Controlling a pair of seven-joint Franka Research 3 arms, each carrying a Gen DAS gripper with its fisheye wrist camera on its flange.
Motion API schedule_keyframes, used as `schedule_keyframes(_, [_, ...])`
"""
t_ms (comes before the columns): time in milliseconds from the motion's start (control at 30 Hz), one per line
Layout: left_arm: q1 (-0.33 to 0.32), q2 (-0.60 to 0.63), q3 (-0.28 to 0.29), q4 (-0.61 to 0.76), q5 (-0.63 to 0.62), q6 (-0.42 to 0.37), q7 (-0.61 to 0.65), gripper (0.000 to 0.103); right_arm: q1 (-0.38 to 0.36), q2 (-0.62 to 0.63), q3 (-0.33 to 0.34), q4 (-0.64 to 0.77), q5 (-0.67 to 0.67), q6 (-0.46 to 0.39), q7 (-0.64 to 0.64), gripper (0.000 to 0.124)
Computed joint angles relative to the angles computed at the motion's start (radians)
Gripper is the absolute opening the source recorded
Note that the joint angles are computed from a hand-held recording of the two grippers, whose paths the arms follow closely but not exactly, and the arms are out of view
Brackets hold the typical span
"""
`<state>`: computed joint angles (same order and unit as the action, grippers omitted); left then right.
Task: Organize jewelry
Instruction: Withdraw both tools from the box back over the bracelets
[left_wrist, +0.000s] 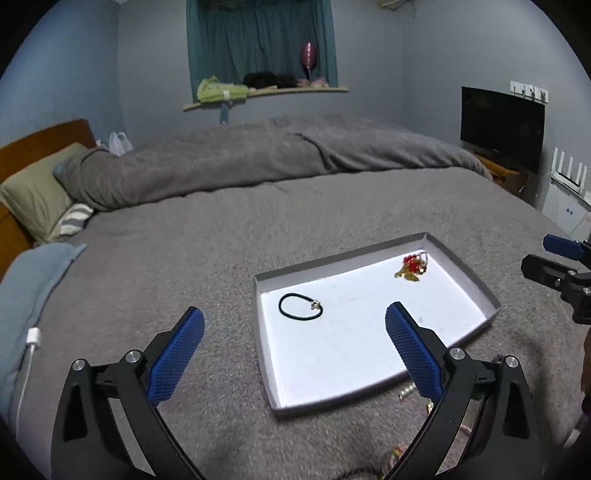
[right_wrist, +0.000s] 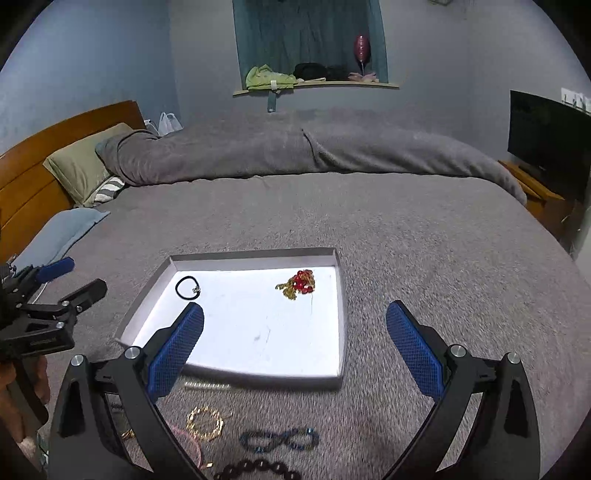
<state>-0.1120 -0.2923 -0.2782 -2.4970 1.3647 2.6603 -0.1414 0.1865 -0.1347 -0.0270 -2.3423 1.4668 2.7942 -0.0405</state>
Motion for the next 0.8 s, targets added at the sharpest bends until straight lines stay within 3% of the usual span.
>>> schedule_keyframes(133, [-0.023, -0.087, -0.036, -0.067, 0.011, -0.034, -0.067, 0.098, -0.004, -0.088, -0.019, -0.08, 0.113, -0.014, -0.116, 0.098])
schedule_keyframes(267, [-0.042, -0.143, -0.052, -0.121, 0.003, -0.023, -0.118, 0.098, -0.021, -0.131, -0.031, -0.137, 0.112, -0.048, -0.132, 0.098])
schedule_keyframes(800, [-0.082, -0.232, -0.111, -0.207, -0.142, -0.052, -0.057, 0.098, -0.038, -0.205, -0.052, -0.23, 0.11, -0.058, -0.179, 0.098])
